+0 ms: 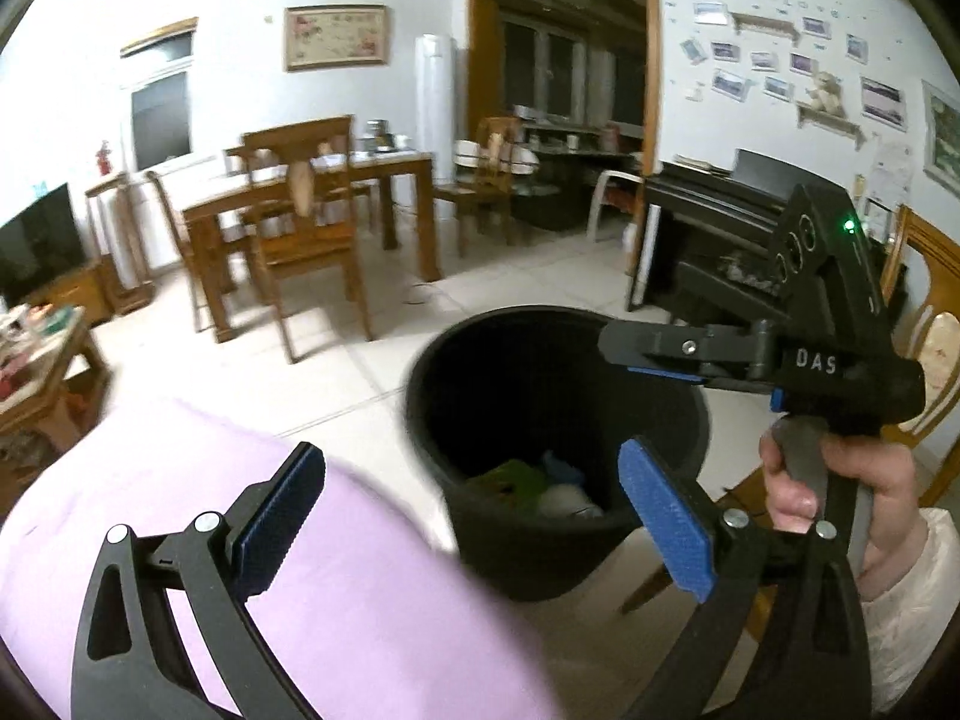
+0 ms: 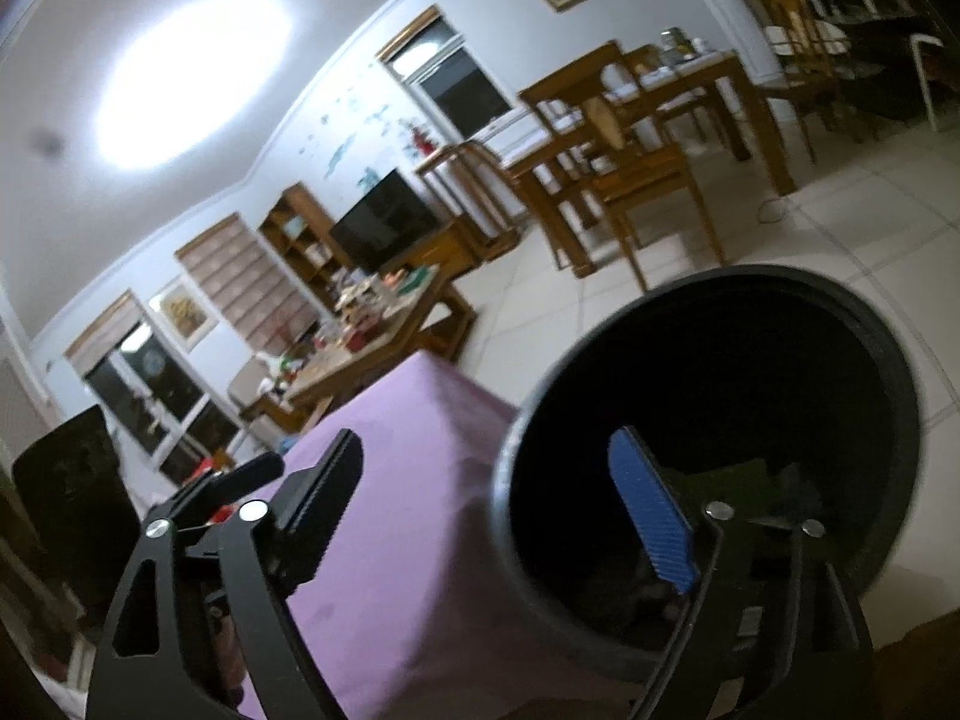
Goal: Collect trash
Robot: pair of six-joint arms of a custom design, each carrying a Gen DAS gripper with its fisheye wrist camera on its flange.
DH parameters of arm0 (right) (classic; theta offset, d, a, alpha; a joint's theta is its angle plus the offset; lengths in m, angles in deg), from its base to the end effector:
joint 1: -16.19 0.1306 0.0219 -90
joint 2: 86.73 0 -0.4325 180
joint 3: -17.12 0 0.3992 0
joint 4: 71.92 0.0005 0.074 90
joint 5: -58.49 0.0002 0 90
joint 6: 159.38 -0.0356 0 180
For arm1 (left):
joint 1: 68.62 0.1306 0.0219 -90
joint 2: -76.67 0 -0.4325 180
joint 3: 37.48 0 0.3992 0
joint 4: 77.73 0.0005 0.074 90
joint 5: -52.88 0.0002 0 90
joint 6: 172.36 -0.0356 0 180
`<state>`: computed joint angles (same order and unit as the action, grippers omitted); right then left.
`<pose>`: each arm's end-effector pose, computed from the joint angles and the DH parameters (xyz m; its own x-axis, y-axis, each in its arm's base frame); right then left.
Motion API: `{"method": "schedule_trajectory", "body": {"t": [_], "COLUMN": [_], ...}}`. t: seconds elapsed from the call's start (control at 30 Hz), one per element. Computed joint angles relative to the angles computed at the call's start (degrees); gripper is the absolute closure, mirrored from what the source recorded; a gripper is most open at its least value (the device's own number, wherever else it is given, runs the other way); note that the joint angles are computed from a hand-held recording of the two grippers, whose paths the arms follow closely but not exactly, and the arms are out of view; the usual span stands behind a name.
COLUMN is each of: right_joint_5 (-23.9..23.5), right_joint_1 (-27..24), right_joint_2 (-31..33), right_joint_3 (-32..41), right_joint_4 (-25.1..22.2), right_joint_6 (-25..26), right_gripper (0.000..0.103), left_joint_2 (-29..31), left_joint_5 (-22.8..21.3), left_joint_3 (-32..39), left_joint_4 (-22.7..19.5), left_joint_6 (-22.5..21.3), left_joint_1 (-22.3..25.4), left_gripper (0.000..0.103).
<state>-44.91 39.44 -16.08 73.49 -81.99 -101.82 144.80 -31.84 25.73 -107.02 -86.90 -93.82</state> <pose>0.3317 0.1509 0.3952 -0.6298 0.2974 -0.7176 -0.2846 0.7713 0.5693 0.3141 -0.1520 0.4360 -0.4681 0.3074 -0.8285 0.5316 0.8469 0.0139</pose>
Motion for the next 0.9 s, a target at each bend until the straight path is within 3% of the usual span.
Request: {"method": "schedule_trajectory", "body": {"t": [0.2, 0.53, 0.63, 0.77, 0.9], "right_joint_5": [4.6, 12.4, 15.4, 20.4, 24.9], "right_joint_1": [10.7, 26.3, 29.2, 32.0, 33.4], "right_joint_2": [5.5, 20.0, 24.2, 30.1, 33.5], "right_joint_3": [6.9, 23.3, 28.2, 34.5, 36.8], "right_joint_4": [-2.3, -8.4, -9.8, -12.2, -11.8], "right_joint_6": [0.6, 2.8, 3.2, 3.7, 3.8], "right_gripper": [0.009, 0.005, 0.005, 0.005, 0.005], "left_joint_2": [-7.7, -14.8, -15.4, -14.9, -14.5], "left_joint_5": [1.1, 7.9, 11.2, 11.8, 14.9], "left_joint_3": [-3.9, -8.6, -9.4, -9.9, -10.6], "left_joint_4": [-2.9, -4.4, -3.7, -3.0, -2.3], "left_joint_6": [-0.3, -1.8, -2.2, -2.9, -3.3], "left_joint_1": [10.1, 33.6, 40.3, 45.1, 50.2], "left_gripper": [0.005, 0.005, 0.005, 0.005, 0.005]}}
